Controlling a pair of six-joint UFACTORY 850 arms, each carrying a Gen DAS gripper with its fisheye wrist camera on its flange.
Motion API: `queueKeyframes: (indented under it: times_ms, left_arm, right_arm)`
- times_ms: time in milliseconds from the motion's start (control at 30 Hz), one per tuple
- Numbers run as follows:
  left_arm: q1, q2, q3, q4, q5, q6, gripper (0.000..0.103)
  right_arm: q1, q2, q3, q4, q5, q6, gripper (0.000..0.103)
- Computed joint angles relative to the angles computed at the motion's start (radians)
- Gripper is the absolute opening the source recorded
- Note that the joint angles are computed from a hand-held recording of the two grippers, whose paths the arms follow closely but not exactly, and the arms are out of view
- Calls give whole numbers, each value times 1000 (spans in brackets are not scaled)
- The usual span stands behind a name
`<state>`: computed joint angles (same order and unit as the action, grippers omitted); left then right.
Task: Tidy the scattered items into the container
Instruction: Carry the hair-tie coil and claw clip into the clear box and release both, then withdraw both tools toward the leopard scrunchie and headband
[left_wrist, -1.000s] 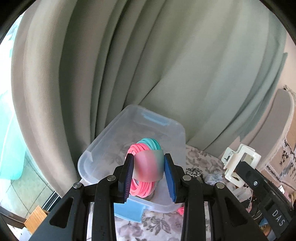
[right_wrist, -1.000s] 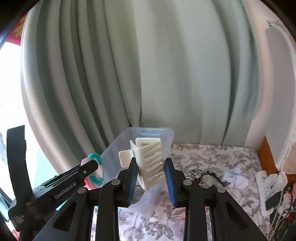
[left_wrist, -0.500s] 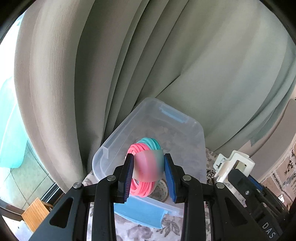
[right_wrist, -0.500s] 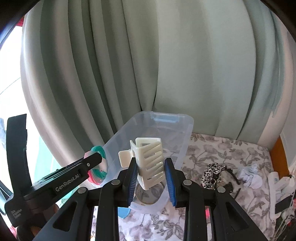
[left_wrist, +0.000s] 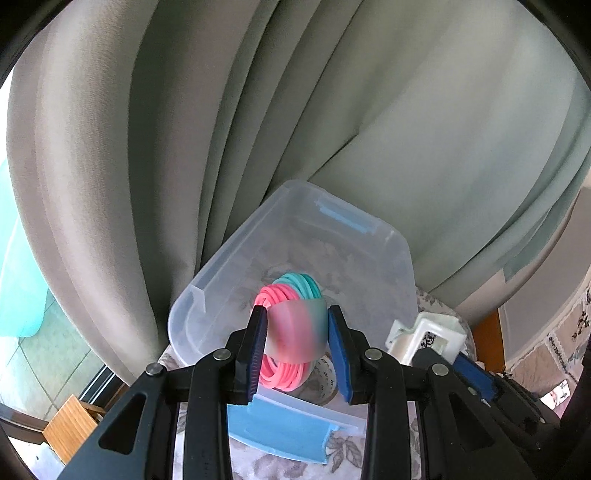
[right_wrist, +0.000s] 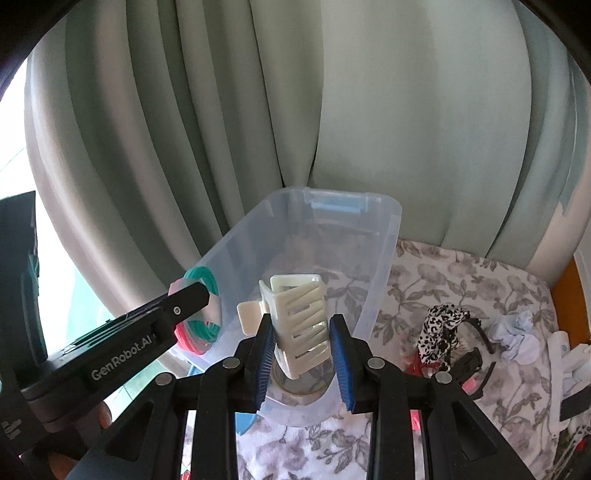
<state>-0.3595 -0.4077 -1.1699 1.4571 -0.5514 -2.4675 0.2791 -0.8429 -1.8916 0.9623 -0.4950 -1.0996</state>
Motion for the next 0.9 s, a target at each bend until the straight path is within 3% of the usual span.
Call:
queueKeyframes:
  times_ms: [167,233,667,800,900]
  left_arm:
    - [1,3,2,15,4,-13,37]
    - [3,6,5,30,12,-25,46]
    - [0,0,-10,12,7,-8,70]
    - [-5,11,-3,2,5,-1,76]
    - [-13,11,-12,-24,-8,27,79]
  right_arm:
    - [2,-14,-20,-60,-6,50,39]
    - [2,-11,-16,-59,-8,47,49]
    - [-8,18,22,-20,8,12,64]
    - [-11,31,41,-4,22,-5,75]
    - [-17,41,56,26,33,-30,92]
